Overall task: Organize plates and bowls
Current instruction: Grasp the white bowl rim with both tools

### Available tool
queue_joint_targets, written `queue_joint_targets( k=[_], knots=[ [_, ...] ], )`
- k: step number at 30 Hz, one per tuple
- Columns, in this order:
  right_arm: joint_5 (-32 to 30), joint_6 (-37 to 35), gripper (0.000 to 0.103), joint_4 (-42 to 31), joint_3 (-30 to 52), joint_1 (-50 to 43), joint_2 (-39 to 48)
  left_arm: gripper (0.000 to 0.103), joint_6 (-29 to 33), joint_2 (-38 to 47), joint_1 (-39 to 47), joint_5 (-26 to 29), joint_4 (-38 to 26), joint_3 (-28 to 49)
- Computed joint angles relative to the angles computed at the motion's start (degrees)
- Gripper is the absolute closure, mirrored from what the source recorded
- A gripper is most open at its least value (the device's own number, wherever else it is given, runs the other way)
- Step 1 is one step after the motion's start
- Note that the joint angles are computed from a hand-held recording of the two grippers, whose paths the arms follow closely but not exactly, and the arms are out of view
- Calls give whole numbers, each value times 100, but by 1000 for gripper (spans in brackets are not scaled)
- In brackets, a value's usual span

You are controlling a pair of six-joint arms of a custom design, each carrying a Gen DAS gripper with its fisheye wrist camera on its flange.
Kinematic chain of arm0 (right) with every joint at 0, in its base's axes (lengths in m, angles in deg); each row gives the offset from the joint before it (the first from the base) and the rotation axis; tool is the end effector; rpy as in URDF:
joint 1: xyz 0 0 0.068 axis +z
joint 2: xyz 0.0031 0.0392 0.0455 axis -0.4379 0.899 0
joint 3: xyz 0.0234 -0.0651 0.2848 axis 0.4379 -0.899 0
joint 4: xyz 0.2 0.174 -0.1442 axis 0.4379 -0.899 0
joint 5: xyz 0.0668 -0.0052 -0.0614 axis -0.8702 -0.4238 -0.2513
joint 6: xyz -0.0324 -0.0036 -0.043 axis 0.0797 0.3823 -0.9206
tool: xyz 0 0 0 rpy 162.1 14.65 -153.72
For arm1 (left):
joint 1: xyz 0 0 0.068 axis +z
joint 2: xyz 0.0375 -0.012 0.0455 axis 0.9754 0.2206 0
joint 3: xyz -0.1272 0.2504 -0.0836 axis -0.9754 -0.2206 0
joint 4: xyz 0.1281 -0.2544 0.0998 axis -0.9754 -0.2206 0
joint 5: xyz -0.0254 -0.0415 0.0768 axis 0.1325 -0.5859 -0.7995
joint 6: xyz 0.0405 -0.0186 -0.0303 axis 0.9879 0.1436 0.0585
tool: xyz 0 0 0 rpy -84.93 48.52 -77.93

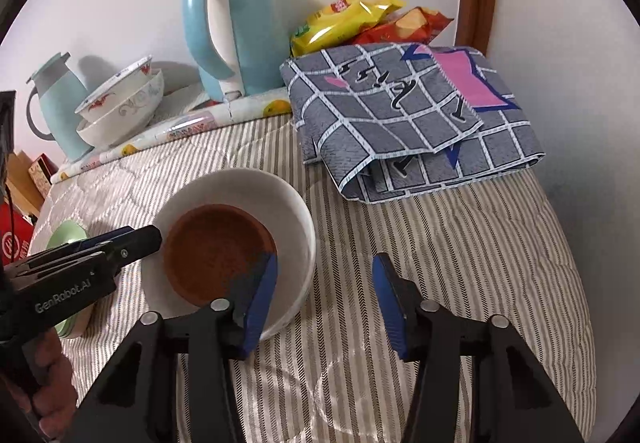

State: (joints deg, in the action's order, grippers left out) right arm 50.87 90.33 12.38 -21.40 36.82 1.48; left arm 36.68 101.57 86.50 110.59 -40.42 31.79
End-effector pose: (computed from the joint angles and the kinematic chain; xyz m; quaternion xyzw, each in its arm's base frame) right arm 0.1118 0.1752 0.0624 0.2353 0.9292 -0.0336 0.2829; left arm 0.2121 0.0186 0.0707 0.2232 0.9380 -0.1597 0.2116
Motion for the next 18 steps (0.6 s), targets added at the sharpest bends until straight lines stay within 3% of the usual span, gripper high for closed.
queue_joint_targets(
  k=[7,12,18],
  knots=[
    [-268,-300,77,697,-182,-311,152,71,-181,268,-378,-332,290,-6],
    [-368,-485,78,600,20,-465,374,71,-238,494,-450,-362,392,61],
    [-517,-568,77,987,-111,-677,449,71,-281,692,-526,-409,462,151]
  ],
)
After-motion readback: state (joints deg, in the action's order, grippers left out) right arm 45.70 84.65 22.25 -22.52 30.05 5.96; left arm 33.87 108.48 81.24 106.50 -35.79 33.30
